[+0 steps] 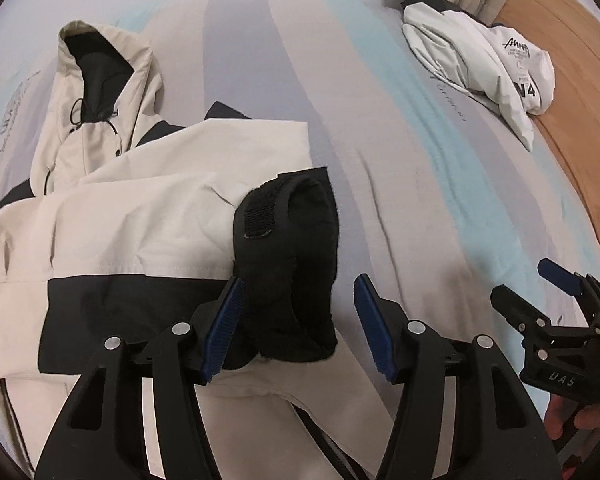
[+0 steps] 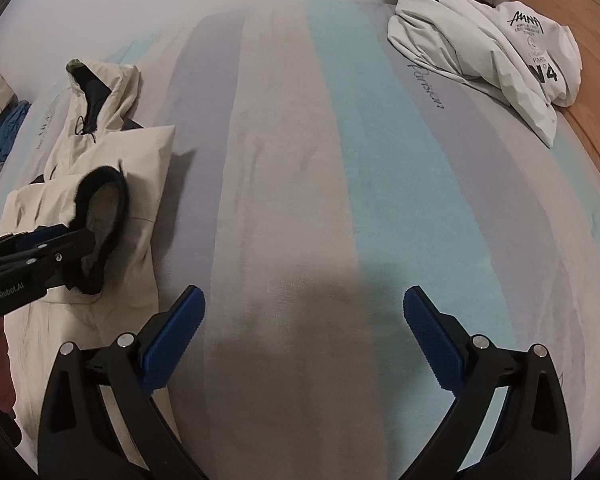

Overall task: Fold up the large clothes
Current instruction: 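Lay the sleeve flat on the jacket and open the left gripper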

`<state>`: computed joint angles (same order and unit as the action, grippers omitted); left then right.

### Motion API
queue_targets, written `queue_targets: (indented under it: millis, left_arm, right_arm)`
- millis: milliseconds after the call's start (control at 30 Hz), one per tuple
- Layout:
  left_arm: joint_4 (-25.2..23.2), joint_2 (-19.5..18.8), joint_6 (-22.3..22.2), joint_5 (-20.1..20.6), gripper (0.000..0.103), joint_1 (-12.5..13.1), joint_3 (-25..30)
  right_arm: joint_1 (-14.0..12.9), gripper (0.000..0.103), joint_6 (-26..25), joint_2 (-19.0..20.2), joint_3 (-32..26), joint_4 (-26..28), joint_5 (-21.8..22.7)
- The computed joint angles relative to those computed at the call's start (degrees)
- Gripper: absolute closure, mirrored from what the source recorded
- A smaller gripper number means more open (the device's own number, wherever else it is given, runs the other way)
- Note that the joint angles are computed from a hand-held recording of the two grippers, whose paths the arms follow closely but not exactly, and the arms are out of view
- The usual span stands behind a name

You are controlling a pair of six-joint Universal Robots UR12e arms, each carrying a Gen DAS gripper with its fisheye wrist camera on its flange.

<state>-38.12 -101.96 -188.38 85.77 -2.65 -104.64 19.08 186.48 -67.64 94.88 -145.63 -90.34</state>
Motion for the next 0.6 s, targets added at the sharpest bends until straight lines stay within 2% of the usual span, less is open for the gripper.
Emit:
queue_targets:
  millis: [67, 133, 200, 300, 467, 600]
  left_arm:
    - [-0.20, 0.45, 0.22, 1.03, 0.046, -0.22, -0.05]
    - [-0.53, 1.04, -0.12, 2.37, 0.037, -0.31, -0.12]
    - [-0.16, 2.11, -0.78, 3.94, 0.021, -0.07, -0.64]
    - [0.24, 3.88, -0.36, 5.64, 0.012, 0.81, -1.69]
    - [0.30, 6.64, 1.81, 7.22, 0.006, 3.59, -3.70]
    - [0.08, 8.09, 3.66, 6.84, 0.006, 6.66, -5.28]
  right_arm:
    - [-0.09, 0.007, -0.59, -0.42, 0.14, -0.37, 0.53]
    - [-0.09, 0.007, -1.05, -0.80, 0.08, -0.30, 1.28]
    - [0.10, 0.007, -1.67, -1.20, 0.00, -0.20, 1.83]
    - [0.80, 0.007, -3.20, -1.50, -0.84, 0.36, 2.15]
    - [2.88, 0.007, -5.69, -0.84, -3.19, 0.03, 1.50]
    - [4.89, 0.007, -5.51, 0.23, -5.42, -0.07, 0.54]
